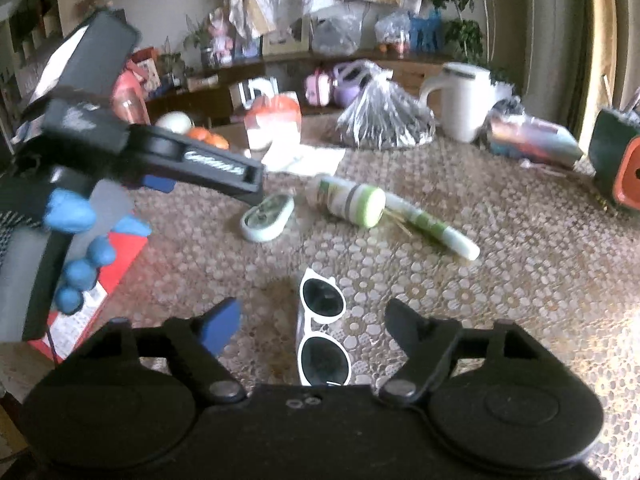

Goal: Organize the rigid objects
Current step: 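Grasp the grey tape dispenser with the left tool while the right tool grasps the white sunglasses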

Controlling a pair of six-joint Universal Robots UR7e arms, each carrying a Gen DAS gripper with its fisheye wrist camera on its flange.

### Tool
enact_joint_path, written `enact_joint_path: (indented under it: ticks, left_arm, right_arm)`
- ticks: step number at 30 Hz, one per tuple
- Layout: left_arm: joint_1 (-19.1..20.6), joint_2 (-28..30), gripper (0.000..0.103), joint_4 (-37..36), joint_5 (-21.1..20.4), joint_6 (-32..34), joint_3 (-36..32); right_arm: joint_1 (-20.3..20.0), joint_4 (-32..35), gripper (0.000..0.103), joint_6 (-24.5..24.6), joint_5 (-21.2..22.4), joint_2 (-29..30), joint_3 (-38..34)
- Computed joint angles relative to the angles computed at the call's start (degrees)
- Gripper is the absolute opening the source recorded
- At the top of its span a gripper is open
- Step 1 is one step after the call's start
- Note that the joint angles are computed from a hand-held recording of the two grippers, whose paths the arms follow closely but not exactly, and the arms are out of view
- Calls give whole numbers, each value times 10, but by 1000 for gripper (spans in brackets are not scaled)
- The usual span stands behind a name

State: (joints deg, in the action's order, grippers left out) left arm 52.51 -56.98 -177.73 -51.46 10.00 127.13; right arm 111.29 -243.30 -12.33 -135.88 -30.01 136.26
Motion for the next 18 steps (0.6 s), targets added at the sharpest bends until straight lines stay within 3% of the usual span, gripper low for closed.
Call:
enact_joint_path:
  ticks: [7, 11, 18]
  left_arm:
    - [23, 62, 102, 2, 17, 13, -44]
    - [29, 81, 102, -5, 19, 27, -56]
    - [41, 96, 87, -12, 9, 37, -64]
  right_arm:
    - [-35, 19, 66, -3, 32, 7, -11]
    - [-51, 23, 54, -4, 47, 6, -13]
    - [-70, 40, 38, 3, 61, 8, -18]
